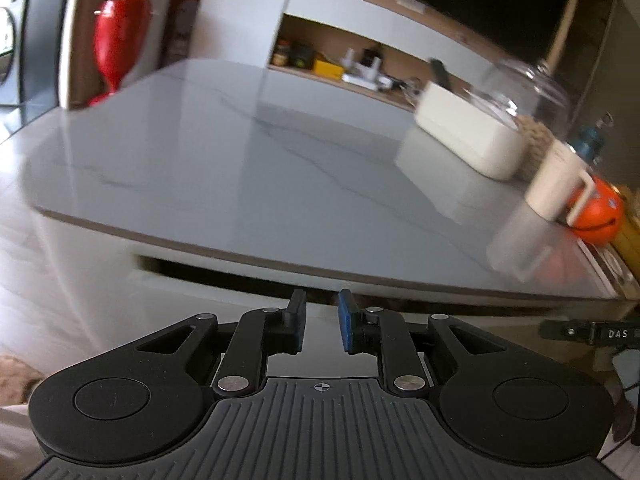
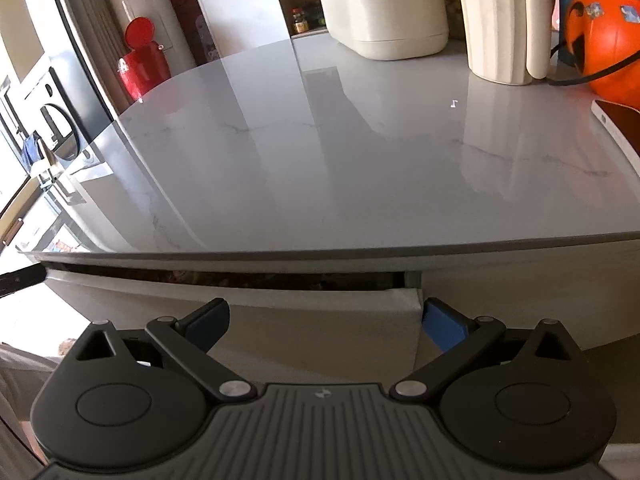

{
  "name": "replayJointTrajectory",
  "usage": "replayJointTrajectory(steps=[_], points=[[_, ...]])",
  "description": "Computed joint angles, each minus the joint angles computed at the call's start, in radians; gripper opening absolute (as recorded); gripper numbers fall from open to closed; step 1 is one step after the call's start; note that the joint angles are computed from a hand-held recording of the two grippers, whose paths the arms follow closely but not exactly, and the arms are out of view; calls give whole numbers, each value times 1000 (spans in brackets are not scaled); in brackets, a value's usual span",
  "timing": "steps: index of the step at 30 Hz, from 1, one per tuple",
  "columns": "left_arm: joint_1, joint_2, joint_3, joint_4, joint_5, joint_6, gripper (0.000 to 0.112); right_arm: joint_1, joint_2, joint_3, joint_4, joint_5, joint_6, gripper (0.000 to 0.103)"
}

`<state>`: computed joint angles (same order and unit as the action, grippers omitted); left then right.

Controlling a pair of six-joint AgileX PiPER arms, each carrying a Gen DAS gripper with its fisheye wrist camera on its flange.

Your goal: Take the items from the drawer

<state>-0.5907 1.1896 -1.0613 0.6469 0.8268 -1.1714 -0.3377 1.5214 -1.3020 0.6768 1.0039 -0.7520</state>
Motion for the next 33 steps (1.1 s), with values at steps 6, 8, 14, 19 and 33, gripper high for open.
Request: replayJointTrajectory(steps=[6,8,14,19,33], points=[[-71,140,-89,77,73,-40,19,-39,-12,24,46,13,-57,101],[-82,181,-123,96,106,-46,19,-22,-49,60,36,-56,-35,100],[-146,245,-172,159,202,-41,19,104,-197,183,-12,-278,51,100],[-122,274,-237,92,233,9,19,293,-146,117,-241,-273,307,100],[-252,182,-202,38,356,3,19,386,-155,134,-441,-223,563,103]])
